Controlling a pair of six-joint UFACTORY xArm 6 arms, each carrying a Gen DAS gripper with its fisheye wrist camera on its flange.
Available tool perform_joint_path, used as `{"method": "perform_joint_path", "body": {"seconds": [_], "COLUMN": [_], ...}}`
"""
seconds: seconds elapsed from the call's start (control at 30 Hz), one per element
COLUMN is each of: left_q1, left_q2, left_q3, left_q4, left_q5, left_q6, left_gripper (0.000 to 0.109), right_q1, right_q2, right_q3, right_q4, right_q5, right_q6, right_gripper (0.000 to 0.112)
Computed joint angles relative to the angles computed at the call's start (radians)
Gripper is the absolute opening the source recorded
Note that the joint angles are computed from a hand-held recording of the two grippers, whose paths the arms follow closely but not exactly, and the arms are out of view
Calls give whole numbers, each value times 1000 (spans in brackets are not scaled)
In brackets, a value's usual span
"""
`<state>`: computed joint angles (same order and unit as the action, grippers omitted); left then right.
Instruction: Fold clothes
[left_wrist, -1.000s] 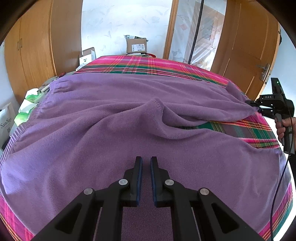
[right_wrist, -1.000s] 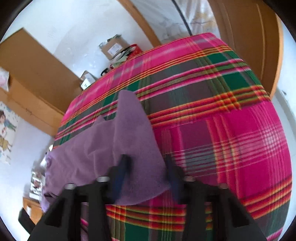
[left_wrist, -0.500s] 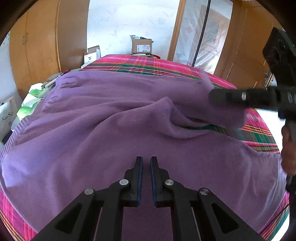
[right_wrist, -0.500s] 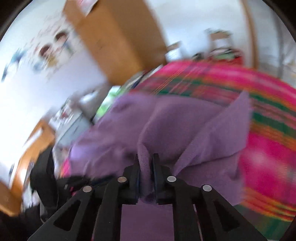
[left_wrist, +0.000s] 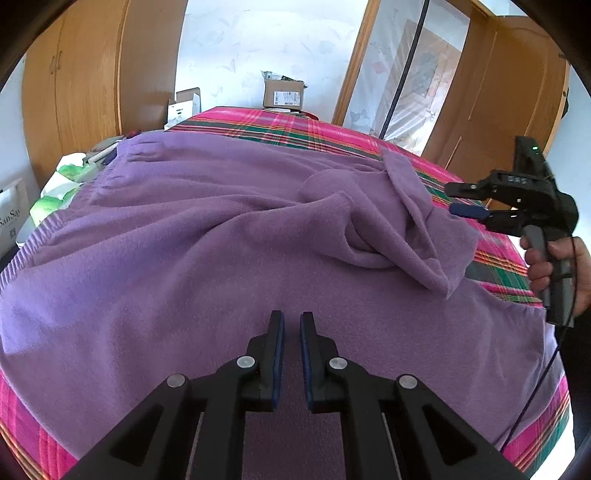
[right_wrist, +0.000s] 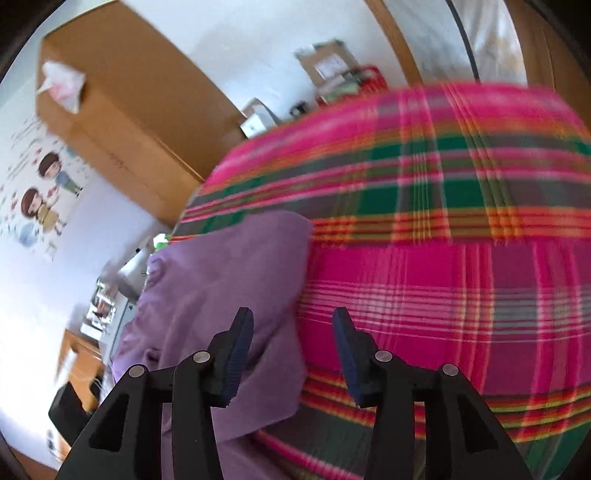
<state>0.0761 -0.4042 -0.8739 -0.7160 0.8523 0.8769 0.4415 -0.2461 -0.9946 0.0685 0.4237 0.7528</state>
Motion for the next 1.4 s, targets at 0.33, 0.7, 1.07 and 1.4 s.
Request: {"method": "perform_joint_path", "body": {"seconds": [0.33, 0.7, 1.07, 1.4], "left_q1": [-20, -4, 11, 7], "left_q2": [-22, -24, -9, -3], "left_q3": [22, 21, 4, 1], "left_q4": [29, 6, -24, -30], "left_q5": [-33, -12, 16, 17], "left_q6": [-15, -2, 5, 1], "left_gripper": [9, 9, 9, 9], "right_q1": [119, 185, 86, -88], "right_q2": [252, 421, 83, -303], "right_q3": [-384, -602, -228, 21], "right_q4": [-407, -494, -543, -709], "right_q5": [265, 568, 244, 367], "right_q6": [249, 209, 388, 567], "right_gripper": [47, 23, 6, 6]}}
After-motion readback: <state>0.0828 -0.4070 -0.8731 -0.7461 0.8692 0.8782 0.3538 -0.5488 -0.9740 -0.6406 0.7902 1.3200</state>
